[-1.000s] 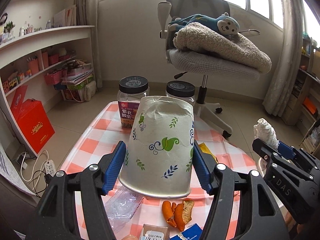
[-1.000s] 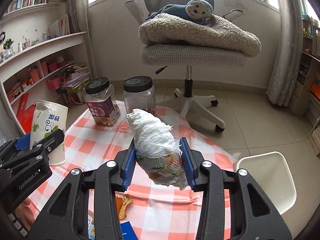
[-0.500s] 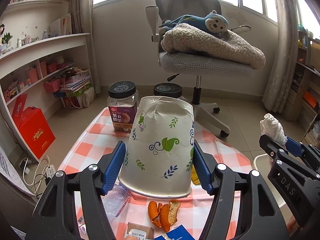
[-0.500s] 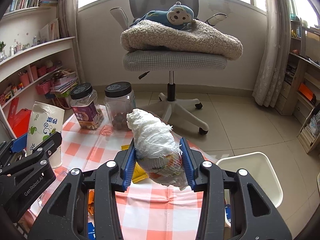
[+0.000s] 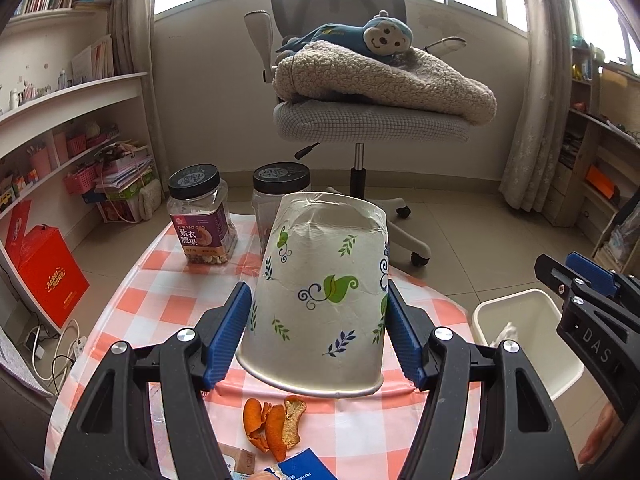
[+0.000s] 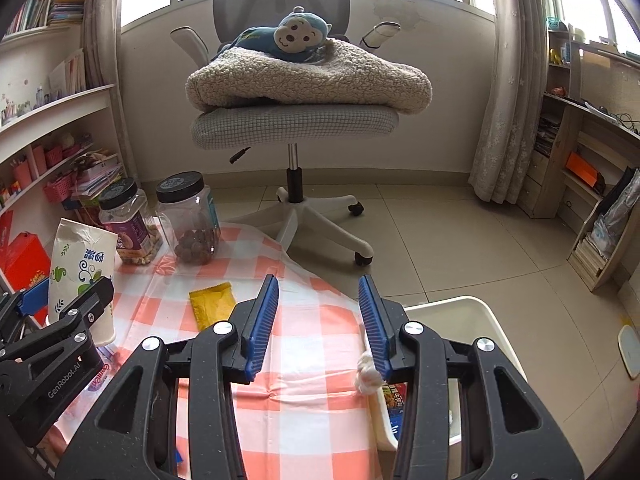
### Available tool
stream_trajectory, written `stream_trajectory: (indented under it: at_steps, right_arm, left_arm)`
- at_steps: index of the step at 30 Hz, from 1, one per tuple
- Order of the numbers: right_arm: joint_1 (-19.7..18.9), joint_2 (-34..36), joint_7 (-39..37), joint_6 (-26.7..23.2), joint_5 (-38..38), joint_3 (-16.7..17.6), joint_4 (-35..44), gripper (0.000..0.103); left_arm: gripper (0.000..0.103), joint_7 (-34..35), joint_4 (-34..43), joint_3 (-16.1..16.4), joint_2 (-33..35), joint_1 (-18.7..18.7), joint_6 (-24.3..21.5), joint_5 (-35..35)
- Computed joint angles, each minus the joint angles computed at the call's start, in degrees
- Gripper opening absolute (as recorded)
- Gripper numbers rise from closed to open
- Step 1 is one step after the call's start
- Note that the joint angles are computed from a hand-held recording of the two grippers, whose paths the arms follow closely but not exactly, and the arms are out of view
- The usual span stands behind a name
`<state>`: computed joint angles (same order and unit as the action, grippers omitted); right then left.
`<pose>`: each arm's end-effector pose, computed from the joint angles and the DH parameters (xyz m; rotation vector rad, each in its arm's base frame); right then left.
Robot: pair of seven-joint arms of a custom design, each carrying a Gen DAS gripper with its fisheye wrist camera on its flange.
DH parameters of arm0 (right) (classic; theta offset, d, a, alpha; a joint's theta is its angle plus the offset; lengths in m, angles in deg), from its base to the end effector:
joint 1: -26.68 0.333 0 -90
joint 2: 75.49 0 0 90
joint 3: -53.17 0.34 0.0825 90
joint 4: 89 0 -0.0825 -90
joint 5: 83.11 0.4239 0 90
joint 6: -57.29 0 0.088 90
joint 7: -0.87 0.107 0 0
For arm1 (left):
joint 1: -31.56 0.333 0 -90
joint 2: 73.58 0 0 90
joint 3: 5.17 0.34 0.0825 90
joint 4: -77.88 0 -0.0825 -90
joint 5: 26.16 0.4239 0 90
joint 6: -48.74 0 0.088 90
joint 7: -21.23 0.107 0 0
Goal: Collect trash
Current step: 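Drop the tissue bundle into the white bin with the right tool while the left tool drops the cup in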
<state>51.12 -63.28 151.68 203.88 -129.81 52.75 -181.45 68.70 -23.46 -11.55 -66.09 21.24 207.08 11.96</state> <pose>0.6525 0.3030 0.5952 -1.5571 1.7476 -0.8894 0.6541 -0.2189 0.5904 -1.5993 1.6880 -0.8436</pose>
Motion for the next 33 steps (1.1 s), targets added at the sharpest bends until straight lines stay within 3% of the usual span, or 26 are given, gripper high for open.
stream_trajectory:
  at_steps: [15, 21, 25, 28, 31, 33]
  right_arm:
    - [-8.7, -6.4, 4.4, -0.2, 7.7, -0.8, -8.7, 0.040]
    - [-12.1, -10.0, 8.2, 0.8, 8.5, -1.0, -13.0, 0.049]
    - [-14.5, -12.4, 8.8, 4.1, 10.3, -0.6, -16.0, 0.050]
    - [-16.1, -13.7, 2.8, 10.2, 20.1, -0.6, -19.2, 0.051]
    - [-16.8, -14.2, -1.9, 13.1, 27.5, -0.2, -20.8, 0.051]
    - [-17.5, -14.6, 0.3, 12.9, 26.1, 0.3, -21.0, 0.061]
  left_arm:
    - [0.065, 3.7, 4.4, -0.9, 4.2, -3.3, -2.3, -3.9]
    - [0.065, 5.5, 5.7, -1.2, 5.6, -5.1, -2.0, -5.5]
    - [0.065, 8.0, 6.9, -2.0, 6.8, -6.0, -2.8, -8.4]
    - [0.065, 8.0, 7.3, -1.4, 7.3, -7.0, -3.0, -8.4]
    - [0.065, 9.0, 8.0, -1.5, 7.7, -6.9, -3.7, -10.0]
    - [0.065, 11.7, 8.7, -2.5, 8.2, -6.1, -4.1, -13.4]
